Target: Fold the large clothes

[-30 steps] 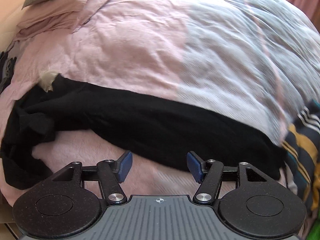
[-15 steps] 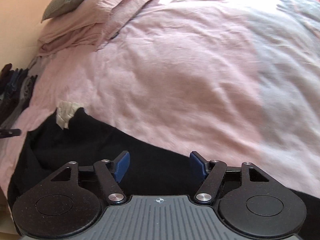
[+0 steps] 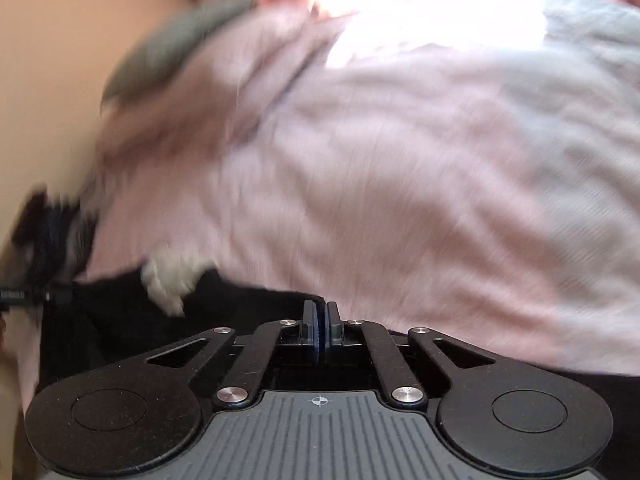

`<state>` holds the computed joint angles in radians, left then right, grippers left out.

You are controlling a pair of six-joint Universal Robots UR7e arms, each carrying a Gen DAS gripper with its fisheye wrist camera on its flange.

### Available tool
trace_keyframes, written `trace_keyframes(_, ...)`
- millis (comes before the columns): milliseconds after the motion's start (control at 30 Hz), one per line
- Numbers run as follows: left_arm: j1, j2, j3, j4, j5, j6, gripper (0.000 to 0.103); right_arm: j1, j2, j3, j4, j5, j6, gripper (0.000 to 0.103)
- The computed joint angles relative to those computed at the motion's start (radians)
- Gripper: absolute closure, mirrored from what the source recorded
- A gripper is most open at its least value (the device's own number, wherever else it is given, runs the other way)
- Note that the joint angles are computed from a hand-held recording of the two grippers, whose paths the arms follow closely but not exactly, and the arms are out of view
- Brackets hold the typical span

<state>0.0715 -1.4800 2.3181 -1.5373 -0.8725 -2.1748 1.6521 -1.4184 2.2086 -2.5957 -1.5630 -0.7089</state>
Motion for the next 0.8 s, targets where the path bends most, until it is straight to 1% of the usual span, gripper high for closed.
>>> trace_keyframes(33, 0.020, -0.012, -0.017, -0.008, 0.048, 0.059, 0.100, 0.010, -0.018, -0.011, -0.017, 0.015, 0.005, 0.103)
trace_keyframes(67, 0.055, -0.002, -0.046, -0.015, 0.099, 0.129, 0.100, 0.022, -0.026, -0.020, -0.055, 0.024, 0.011, 0.103)
trace_keyframes(133, 0.132, 0.022, -0.089, -0.063, 0.199, 0.310, 0.100, 0.049, -0.010, -0.051, -0.139, 0.037, 0.041, 0.103)
trace_keyframes(167, 0.171, 0.037, -0.108, -0.094, 0.245, 0.384, 0.100, 0.063, 0.010, -0.079, -0.172, 0.043, 0.070, 0.103)
trace_keyframes(233, 0.258, 0.070, -0.135, -0.183, 0.311, 0.486, 0.099, 0.091, 0.076, -0.140, -0.216, 0.017, 0.139, 0.103)
trace_keyframes(267, 0.299, 0.089, -0.153, -0.204, 0.323, 0.504, 0.094, 0.106, 0.113, -0.170, -0.229, -0.019, 0.170, 0.103)
trace_keyframes(300, 0.337, 0.113, -0.180, -0.191, 0.320, 0.489, 0.090, 0.122, 0.146, -0.187, -0.270, -0.076, 0.203, 0.099)
trace_keyframes(333, 0.363, 0.130, -0.192, -0.211, 0.305, 0.491, 0.089, 0.137, 0.168, -0.195, -0.310, -0.137, 0.230, 0.093)
trace_keyframes(367, 0.375, 0.140, -0.186, -0.271, 0.291, 0.516, 0.084, 0.140, 0.175, -0.194, -0.331, -0.165, 0.250, 0.070)
trace_keyframes(400, 0.380, 0.152, -0.166, -0.360, 0.273, 0.553, 0.074, 0.130, 0.163, -0.183, -0.336, -0.160, 0.273, 0.055)
trace_keyframes(433, 0.375, 0.170, -0.149, -0.422, 0.258, 0.583, 0.068, 0.111, 0.139, -0.161, -0.332, -0.136, 0.290, 0.053)
trace_keyframes(467, 0.368, 0.198, -0.140, -0.465, 0.243, 0.615, 0.060, 0.088, 0.109, -0.135, -0.311, -0.114, 0.301, 0.053)
trace_keyframes(500, 0.363, 0.229, -0.135, -0.510, 0.224, 0.663, 0.056, 0.071, 0.082, -0.109, -0.289, -0.117, 0.313, 0.053)
trace_keyframes(567, 0.348, 0.318, -0.126, -0.630, 0.158, 0.799, 0.055, 0.029, 0.009, -0.035, -0.247, -0.167, 0.327, 0.053)
trace_keyframes(633, 0.342, 0.424, -0.143, -0.743, 0.113, 0.934, 0.052, -0.024, -0.073, 0.037, -0.190, -0.217, 0.341, 0.053)
trace_keyframes(667, 0.342, 0.479, -0.153, -0.815, 0.097, 1.017, 0.044, -0.052, -0.116, 0.063, -0.145, -0.241, 0.356, 0.053)
trace_keyframes(700, 0.343, 0.535, -0.173, -0.865, 0.083, 1.096, 0.037, -0.082, -0.158, 0.089, -0.102, -0.261, 0.374, 0.053)
trace_keyframes(733, 0.341, 0.594, -0.197, -0.897, 0.080, 1.163, 0.036, -0.108, -0.194, 0.109, -0.064, -0.277, 0.396, 0.053)
trace_keyframes(800, 0.346, 0.700, -0.254, -0.918, 0.090, 1.270, 0.036, -0.150, -0.264, 0.143, 0.001, -0.316, 0.430, 0.053)
